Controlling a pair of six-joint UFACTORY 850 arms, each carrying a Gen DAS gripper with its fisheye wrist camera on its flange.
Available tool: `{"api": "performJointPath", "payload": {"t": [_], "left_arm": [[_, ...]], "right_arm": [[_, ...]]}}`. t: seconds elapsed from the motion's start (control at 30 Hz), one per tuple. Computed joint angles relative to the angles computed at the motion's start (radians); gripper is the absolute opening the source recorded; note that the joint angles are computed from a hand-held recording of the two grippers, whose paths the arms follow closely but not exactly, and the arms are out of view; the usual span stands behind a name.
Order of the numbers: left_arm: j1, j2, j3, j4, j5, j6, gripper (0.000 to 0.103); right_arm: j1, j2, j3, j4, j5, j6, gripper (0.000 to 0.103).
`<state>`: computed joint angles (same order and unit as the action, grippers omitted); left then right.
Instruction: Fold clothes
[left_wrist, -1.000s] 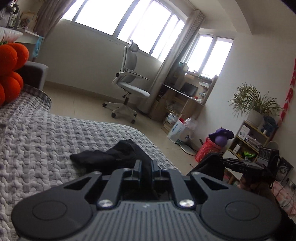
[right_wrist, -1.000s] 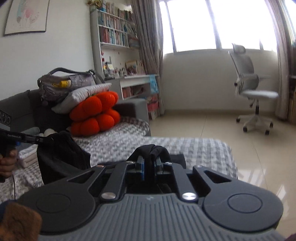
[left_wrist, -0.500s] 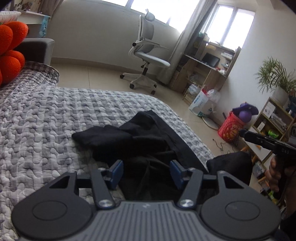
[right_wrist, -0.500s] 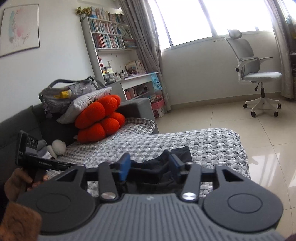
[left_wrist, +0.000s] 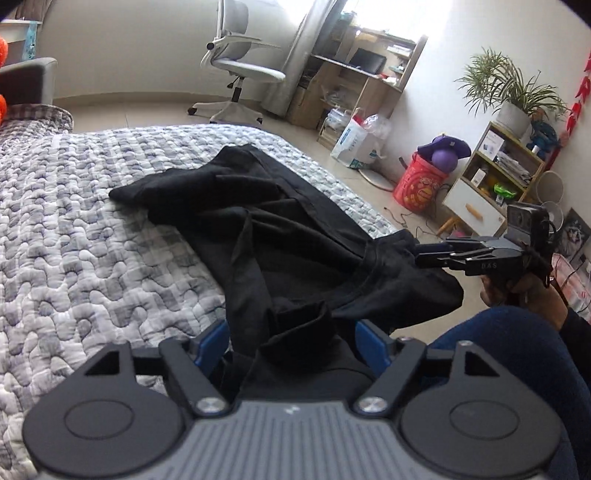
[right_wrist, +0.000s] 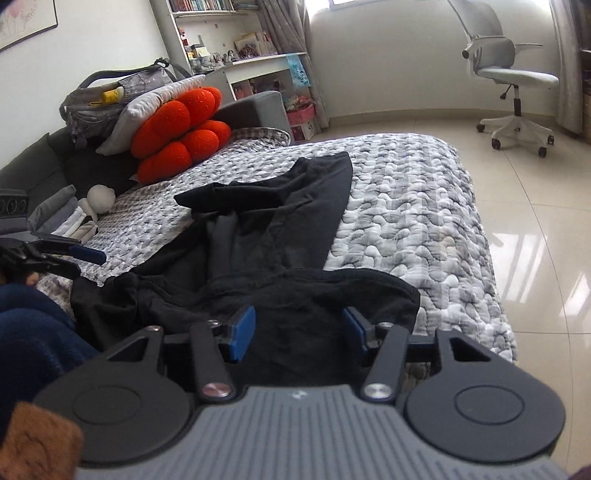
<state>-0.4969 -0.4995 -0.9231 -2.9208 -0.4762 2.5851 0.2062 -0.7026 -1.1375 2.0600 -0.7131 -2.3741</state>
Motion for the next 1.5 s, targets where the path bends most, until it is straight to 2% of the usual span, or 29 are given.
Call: {"api": "performJointPath", "payload": {"t": [0.03, 0.07, 0.1, 0.2, 0.27, 0.3, 0.33, 0.37, 0.4, 0.47, 0.6, 0.63, 0.67, 0.7, 0.73, 0.77, 0.83, 0.87, 0.93, 1.03, 1.13, 1.2, 1.23, 1.27, 1.3, 1.4, 1.43, 1.5], "left_arm": [[0.0, -0.015, -0.016, 0.023, 0.001, -0.022, 0.075], [-0.003, -0.027, -0.029, 0.028, 0.009, -0.025, 0.072], [-0.007, -0.037, -0.042, 0.029, 0.02, -0.021, 0.063], [-0.021, -0.052, -0.069, 0.008, 0.075, 0.031, 0.039], [-0.025, -0.06, -0.081, 0.021, 0.102, 0.028, 0.035], [-0.026, -0.064, -0.085, 0.02, 0.108, 0.033, 0.034], [-0.026, -0.067, -0.089, 0.017, 0.114, 0.038, 0.032], [-0.026, -0.069, -0.091, 0.004, 0.117, 0.049, 0.028], [-0.025, -0.069, -0.091, -0.016, 0.119, 0.062, 0.024], [-0.025, -0.069, -0.091, -0.047, 0.111, 0.08, 0.021], [-0.026, -0.072, -0.096, -0.102, 0.096, 0.113, 0.018], [-0.026, -0.075, -0.102, -0.111, 0.099, 0.12, 0.018], [-0.026, -0.077, -0.107, -0.12, 0.102, 0.129, 0.018], [-0.026, -0.079, -0.111, -0.129, 0.104, 0.139, 0.018], [-0.026, -0.08, -0.115, -0.137, 0.104, 0.149, 0.018], [-0.027, -0.08, -0.116, -0.143, 0.102, 0.156, 0.018], [-0.026, -0.077, -0.117, -0.161, 0.099, 0.171, 0.018], [-0.024, -0.074, -0.116, -0.166, 0.096, 0.173, 0.018], [-0.016, -0.063, -0.107, -0.142, 0.075, 0.137, 0.018], [0.007, -0.05, -0.089, -0.017, 0.021, 0.007, 0.02], [0.02, -0.044, -0.08, 0.003, -0.015, -0.025, 0.023], [0.03, -0.041, -0.071, 0.02, -0.053, -0.063, 0.033], [0.036, -0.041, -0.069, 0.027, -0.07, -0.08, 0.038], [0.041, -0.041, -0.068, 0.027, -0.081, -0.088, 0.043], [0.046, -0.041, -0.068, 0.028, -0.09, -0.096, 0.043], [0.054, -0.047, -0.075, 0.038, -0.1, -0.115, 0.045], [0.056, -0.053, -0.082, 0.047, -0.095, -0.127, 0.046], [0.061, -0.072, -0.101, 0.071, -0.072, -0.158, 0.046]], "right_arm": [[0.015, -0.001, -0.002, 0.029, 0.02, -0.039, 0.052], [0.03, -0.001, -0.003, 0.063, 0.041, -0.08, 0.029], [0.046, -0.002, -0.005, 0.096, 0.06, -0.121, 0.009], [0.065, 0.003, -0.001, 0.186, 0.079, -0.216, 0.005], [0.075, 0.007, 0.002, 0.245, 0.087, -0.277, 0.005], [0.081, 0.009, 0.003, 0.276, 0.09, -0.309, 0.006], [0.083, 0.006, -0.001, 0.314, 0.1, -0.319, 0.015], [0.082, 0.002, -0.008, 0.34, 0.12, -0.317, 0.031], [0.077, 0.0, -0.01, 0.336, 0.129, -0.302, 0.054], [0.071, -0.004, -0.011, 0.323, 0.137, -0.282, 0.069], [0.078, -0.006, 0.0, 0.364, 0.163, -0.324, 0.069], [0.079, -0.006, 0.003, 0.374, 0.17, -0.335, 0.067], [0.085, -0.005, 0.003, 0.386, 0.175, -0.348, 0.053], [0.093, -0.002, 0.002, 0.402, 0.177, -0.367, 0.024], [0.1, 0.0, 0.001, 0.416, 0.181, -0.383, 0.009], [0.111, 0.002, -0.001, 0.458, 0.186, -0.432, 0.004], [0.13, 0.004, -0.012, 0.562, 0.174, -0.543, 0.004], [0.139, 0.005, -0.018, 0.612, 0.165, -0.595, 0.004], [0.148, 0.007, -0.039, 0.64, 0.094, -0.639, 0.004], [0.159, 0.005, -0.084, 0.654, -0.019, -0.681, 0.004], [0.161, -0.002, -0.134, 0.569, -0.188, -0.625, 0.004], [0.156, -0.025, -0.178, 0.526, -0.305, -0.552, 0.004], [0.155, -0.037, -0.208, 0.512, -0.319, -0.502, 0.004], [0.158, -0.053, -0.23, 0.53, -0.291, -0.493, 0.005], [0.165, -0.068, -0.253, 0.568, -0.221, -0.514, 0.006], [0.193, -0.111, -0.347, 0.707, 0.057, -0.599, 0.009], [0.195, -0.113, -0.348, 0.712, 0.098, -0.594, 0.012], [0.185, -0.106, -0.315, 0.643, 0.113, -0.52, 0.014]]}}
